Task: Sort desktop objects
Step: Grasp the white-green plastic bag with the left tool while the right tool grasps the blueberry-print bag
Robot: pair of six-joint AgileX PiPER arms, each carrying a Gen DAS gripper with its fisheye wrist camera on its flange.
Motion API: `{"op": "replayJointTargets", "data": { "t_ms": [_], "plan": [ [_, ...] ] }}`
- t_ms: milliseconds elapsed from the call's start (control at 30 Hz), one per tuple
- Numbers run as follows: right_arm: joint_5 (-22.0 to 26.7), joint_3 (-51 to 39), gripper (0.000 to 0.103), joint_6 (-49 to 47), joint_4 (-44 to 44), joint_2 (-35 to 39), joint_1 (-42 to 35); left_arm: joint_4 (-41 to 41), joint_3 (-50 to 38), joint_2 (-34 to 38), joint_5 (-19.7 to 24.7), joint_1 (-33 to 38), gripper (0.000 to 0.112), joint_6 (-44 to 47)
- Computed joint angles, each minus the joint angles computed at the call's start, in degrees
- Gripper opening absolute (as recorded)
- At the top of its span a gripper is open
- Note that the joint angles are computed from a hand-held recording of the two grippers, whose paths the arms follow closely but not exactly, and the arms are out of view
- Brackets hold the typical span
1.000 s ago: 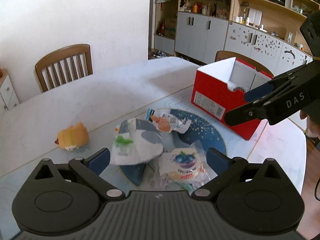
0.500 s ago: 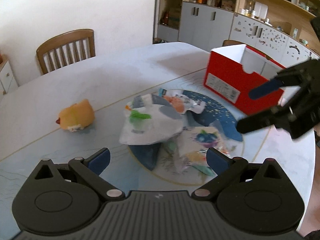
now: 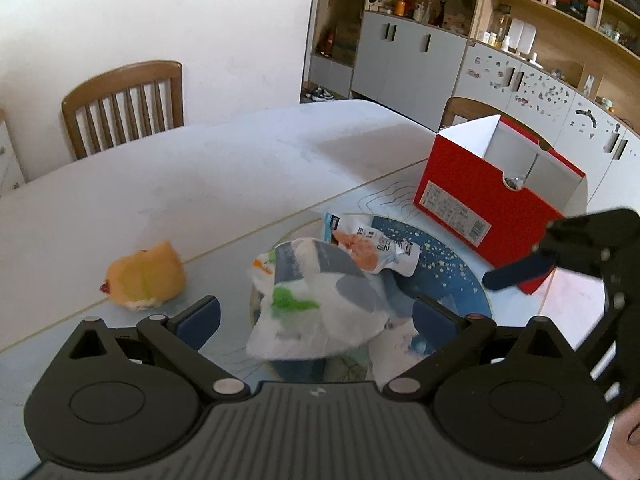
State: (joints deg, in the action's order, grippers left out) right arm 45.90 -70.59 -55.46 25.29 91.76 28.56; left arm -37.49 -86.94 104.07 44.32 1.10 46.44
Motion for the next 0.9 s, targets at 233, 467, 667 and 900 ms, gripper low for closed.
{"op": "replayJointTargets", "data": {
  "t_ms": [233, 467, 667, 900],
  "plan": [
    [-2.1, -0.2, 0.084, -2.4, -0.5, 2.0, 2.2, 3.7, -8.2, 6.8, 3.2, -2.1, 0.103, -7.2],
    [-4.1, 0.3, 0.083, -5.2, -0.1, 4.4, 3.8, 6.6, -15.5, 13.0, 8.0, -3.1, 0.103, -13.2],
    [-7.3, 1.1, 0.082, -7.6, 0.5, 5.7, 4.9, 6.9, -17.1, 15.1, 8.1, -3.3, 0.103, -15.0],
    [-9.5, 0.8, 0.077, -7.8, -2.0, 8.1, 6.4, 7.3, -17.7, 16.1, 8.2, -3.2, 0.100, -15.6]
  ]
}}
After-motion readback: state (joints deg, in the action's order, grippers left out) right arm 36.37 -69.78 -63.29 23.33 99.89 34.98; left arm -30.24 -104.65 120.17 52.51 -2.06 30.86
